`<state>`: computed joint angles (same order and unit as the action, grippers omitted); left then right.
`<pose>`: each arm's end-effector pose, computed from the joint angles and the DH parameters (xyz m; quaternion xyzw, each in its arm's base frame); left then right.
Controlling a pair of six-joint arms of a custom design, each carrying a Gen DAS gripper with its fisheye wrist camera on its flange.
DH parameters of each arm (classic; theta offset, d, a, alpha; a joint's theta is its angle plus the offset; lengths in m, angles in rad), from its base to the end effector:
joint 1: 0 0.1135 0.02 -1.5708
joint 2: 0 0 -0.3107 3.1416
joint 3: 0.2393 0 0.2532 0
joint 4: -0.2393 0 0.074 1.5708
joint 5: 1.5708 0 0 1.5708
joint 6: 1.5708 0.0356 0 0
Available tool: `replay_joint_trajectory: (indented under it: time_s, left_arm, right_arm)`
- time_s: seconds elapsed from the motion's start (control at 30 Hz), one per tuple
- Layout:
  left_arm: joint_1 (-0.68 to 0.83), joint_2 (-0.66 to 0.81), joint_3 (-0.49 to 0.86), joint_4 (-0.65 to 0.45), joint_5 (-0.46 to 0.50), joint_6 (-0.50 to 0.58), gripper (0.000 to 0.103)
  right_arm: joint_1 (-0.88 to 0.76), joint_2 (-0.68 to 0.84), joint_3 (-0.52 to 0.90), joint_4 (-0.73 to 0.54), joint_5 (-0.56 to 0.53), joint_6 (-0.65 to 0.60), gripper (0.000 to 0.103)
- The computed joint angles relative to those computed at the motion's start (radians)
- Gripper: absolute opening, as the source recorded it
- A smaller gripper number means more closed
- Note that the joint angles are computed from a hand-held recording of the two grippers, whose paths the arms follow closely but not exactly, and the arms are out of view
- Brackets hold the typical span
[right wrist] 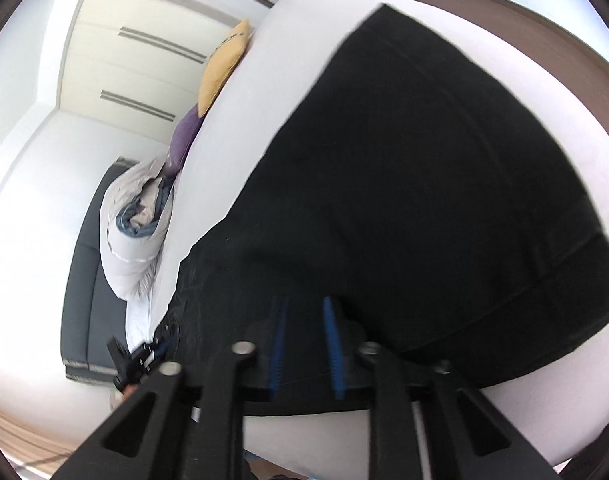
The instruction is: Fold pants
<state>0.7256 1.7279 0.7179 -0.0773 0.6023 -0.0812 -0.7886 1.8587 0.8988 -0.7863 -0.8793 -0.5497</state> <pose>0.2365 0.1829 0.1525 -0.2987 0.8807 -0.2008 0.3081 0.2179 -0.1804 0.1491 0.1444 0.8906 0.3817 0.2008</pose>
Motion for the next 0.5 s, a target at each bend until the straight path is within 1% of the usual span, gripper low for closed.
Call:
replay_joint_trajectory:
  time_s: [0.03,0.07,0.1,0.13,0.17,0.2,0.23,0.27,0.3,0.33,0.37,0.4,0.43,0.47,0.5]
  left_arm:
    - [0.073,0.016,-0.002,0.003,0.052,0.032,0.021]
    - [0.130,0.034,0.004,0.002,0.070,0.058,0.021]
    - [0.183,0.062,0.016,-0.004,0.102,0.089,0.018]
    - [0.225,0.094,0.035,-0.023,0.137,0.117,0.009]
    - [0.242,0.107,0.039,-0.027,0.146,0.130,0.007]
    - [0.252,0.111,0.046,-0.035,0.146,0.150,0.007]
    - [0.237,0.104,0.038,-0.018,0.121,0.145,0.007]
    - [0.224,0.070,0.022,-0.023,0.090,0.145,0.007]
    - [0.224,0.061,0.029,-0.034,0.061,0.156,0.007]
    - [0.216,0.039,0.026,-0.041,0.028,0.150,0.007]
    - [0.206,0.008,0.016,-0.043,0.017,0.138,0.007]
    - [0.194,-0.032,0.000,-0.041,0.025,0.122,0.007]
    - [0.164,-0.078,-0.016,-0.038,0.027,0.085,0.008]
    - [0.085,-0.147,-0.080,0.002,0.032,0.028,0.008]
    - [-0.019,-0.218,-0.112,0.024,0.004,-0.051,0.009]
  right_arm:
    - [-0.014,0.009,0.010,0.001,-0.001,0.002,0.010]
    - [-0.033,0.009,0.022,0.014,0.002,0.017,0.009]
    - [-0.052,0.009,0.033,0.020,0.003,0.024,0.010]
    - [-0.075,0.009,0.041,0.024,0.001,0.032,0.010]
    - [-0.099,0.009,0.057,0.025,-0.003,0.053,0.010]
    - [-0.108,-0.001,0.055,0.043,-0.007,0.088,0.012]
    - [-0.136,-0.004,0.065,0.039,-0.012,0.094,0.017]
    - [-0.176,-0.012,0.082,0.016,-0.020,0.085,0.021]
    - [-0.219,-0.015,0.101,-0.022,-0.037,0.063,0.030]
    - [-0.232,-0.030,0.093,-0.026,-0.055,0.073,0.035]
    - [-0.274,-0.025,0.112,-0.086,-0.072,0.042,0.037]
    - [-0.306,-0.019,0.126,-0.144,-0.087,0.014,0.045]
    - [-0.341,-0.009,0.139,-0.201,-0.097,-0.018,0.052]
    - [-0.373,-0.006,0.139,-0.240,-0.101,-0.045,0.055]
    - [-0.396,0.004,0.145,-0.274,-0.101,-0.073,0.057]
